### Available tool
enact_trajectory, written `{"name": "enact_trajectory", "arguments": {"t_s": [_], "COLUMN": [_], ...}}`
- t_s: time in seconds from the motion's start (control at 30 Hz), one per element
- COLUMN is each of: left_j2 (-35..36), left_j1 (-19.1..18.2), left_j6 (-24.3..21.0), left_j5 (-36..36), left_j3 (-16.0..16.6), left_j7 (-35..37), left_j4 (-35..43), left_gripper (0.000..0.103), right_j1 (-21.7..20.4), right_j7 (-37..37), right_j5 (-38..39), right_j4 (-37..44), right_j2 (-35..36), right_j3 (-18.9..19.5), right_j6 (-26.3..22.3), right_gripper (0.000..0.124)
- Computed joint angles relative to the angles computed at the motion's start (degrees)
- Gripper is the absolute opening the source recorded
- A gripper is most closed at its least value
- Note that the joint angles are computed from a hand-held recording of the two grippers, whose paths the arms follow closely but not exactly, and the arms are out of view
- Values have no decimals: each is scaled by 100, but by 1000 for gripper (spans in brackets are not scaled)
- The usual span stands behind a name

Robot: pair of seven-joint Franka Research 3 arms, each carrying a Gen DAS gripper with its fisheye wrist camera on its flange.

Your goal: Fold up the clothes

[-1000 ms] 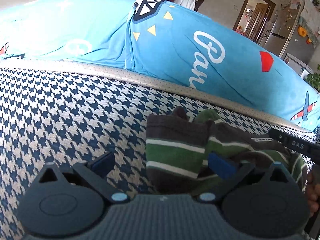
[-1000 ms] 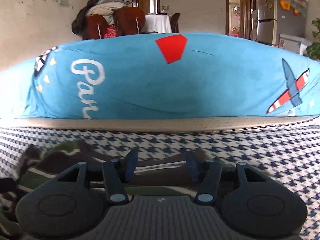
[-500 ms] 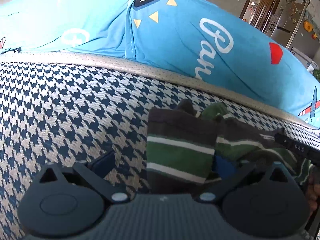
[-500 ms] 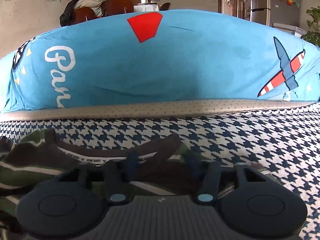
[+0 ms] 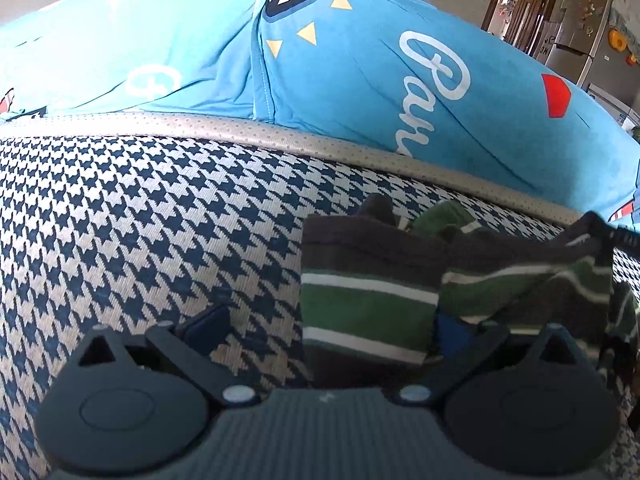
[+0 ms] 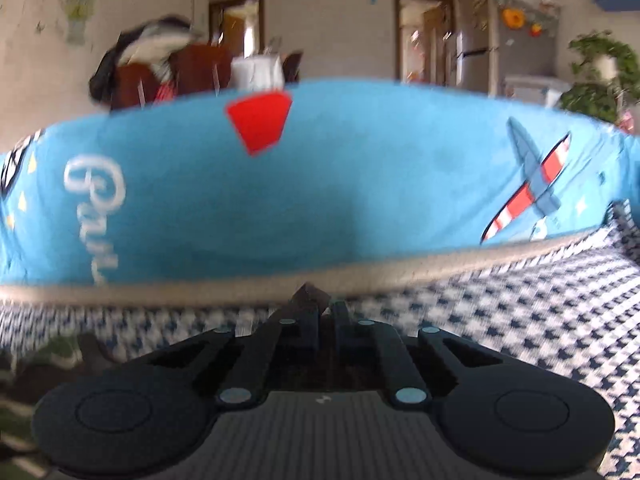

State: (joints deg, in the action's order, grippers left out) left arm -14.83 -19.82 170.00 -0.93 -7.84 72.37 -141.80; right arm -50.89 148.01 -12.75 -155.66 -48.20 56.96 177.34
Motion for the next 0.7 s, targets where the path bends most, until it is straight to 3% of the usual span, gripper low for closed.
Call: {"name": "enact_trajectory", "arguments": {"t_s": [0.1, 0.2, 0.27, 0.37, 0.53, 0.7], "left_j2": [-14, -52, -75, -73, -91, -99], "left_j1": [-29, 89, 212, 39, 86, 115], "left_j6": [-17, -42, -80, -117, -121, -132], "left_j5": [-42, 84, 259, 76, 128, 163], "left_j3": [36, -59, -155, 24, -17, -29], "left_j7": [30, -102, -276, -147, -161, -195], "left_j4": [-7, -19, -22, -34, -65, -80], "left_gripper": [103, 103, 103, 103, 103, 103], "right_j1": [75, 1, 45, 415, 1712, 1663], "right_j7": [-41, 136, 226, -15, -855, -1434], "right_j5": [-90, -328, -435, -371, -246, -162], "right_j4": [167, 288, 279, 213, 321, 635], "right_j2": [161, -26, -32, 607, 2233, 2797], "right_j3": [-63, 30, -32, -396, -1439, -1046], "right_j6": [-406, -638, -439, 346, 1306, 1352], "right_gripper": [10, 24, 27, 27, 28, 37]}}
